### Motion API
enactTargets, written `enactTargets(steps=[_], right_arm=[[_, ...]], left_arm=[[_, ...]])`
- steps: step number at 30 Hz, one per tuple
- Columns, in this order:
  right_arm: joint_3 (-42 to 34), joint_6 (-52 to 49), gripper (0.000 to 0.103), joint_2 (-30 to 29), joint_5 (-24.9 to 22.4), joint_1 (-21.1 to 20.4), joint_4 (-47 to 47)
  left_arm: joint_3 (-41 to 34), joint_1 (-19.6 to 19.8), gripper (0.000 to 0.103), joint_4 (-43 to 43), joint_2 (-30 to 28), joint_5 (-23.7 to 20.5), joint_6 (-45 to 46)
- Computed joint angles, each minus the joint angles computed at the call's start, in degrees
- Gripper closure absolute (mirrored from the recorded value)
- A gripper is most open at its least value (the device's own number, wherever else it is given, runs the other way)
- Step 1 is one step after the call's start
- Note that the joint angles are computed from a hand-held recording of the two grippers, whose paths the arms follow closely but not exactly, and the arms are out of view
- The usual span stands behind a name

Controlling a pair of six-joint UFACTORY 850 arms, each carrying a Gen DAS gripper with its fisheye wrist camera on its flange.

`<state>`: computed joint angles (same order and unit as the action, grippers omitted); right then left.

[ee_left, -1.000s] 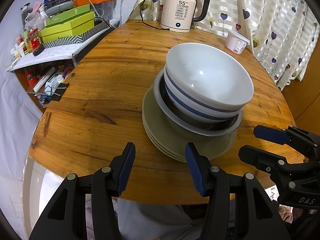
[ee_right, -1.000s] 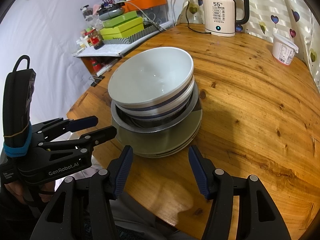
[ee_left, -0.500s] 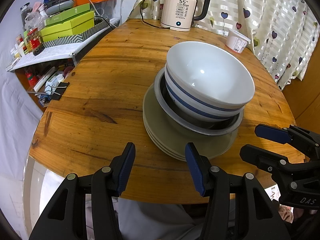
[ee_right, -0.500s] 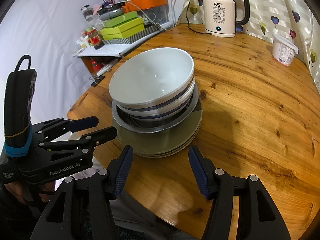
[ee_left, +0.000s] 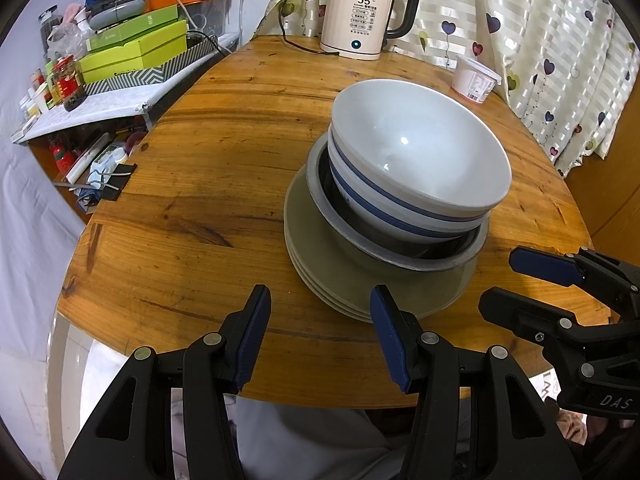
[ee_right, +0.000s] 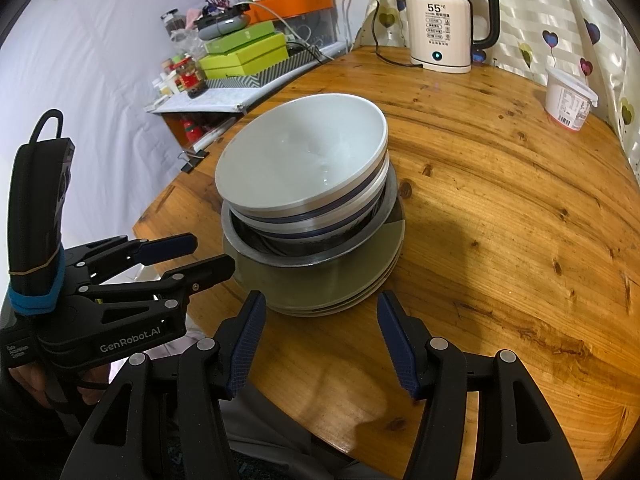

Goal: Organize plates and bowls

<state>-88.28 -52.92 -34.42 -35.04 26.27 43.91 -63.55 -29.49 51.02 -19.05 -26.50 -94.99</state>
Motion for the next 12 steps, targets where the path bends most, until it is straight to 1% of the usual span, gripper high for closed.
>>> enactTargets(steps=[12], right_arm=[[0.09, -0.19, 0.045, 0.03, 0.09, -0.01, 0.21]], left_arm=[[-0.43, -0.02, 0.05, -0.73, -0.56, -0.17, 0.88]])
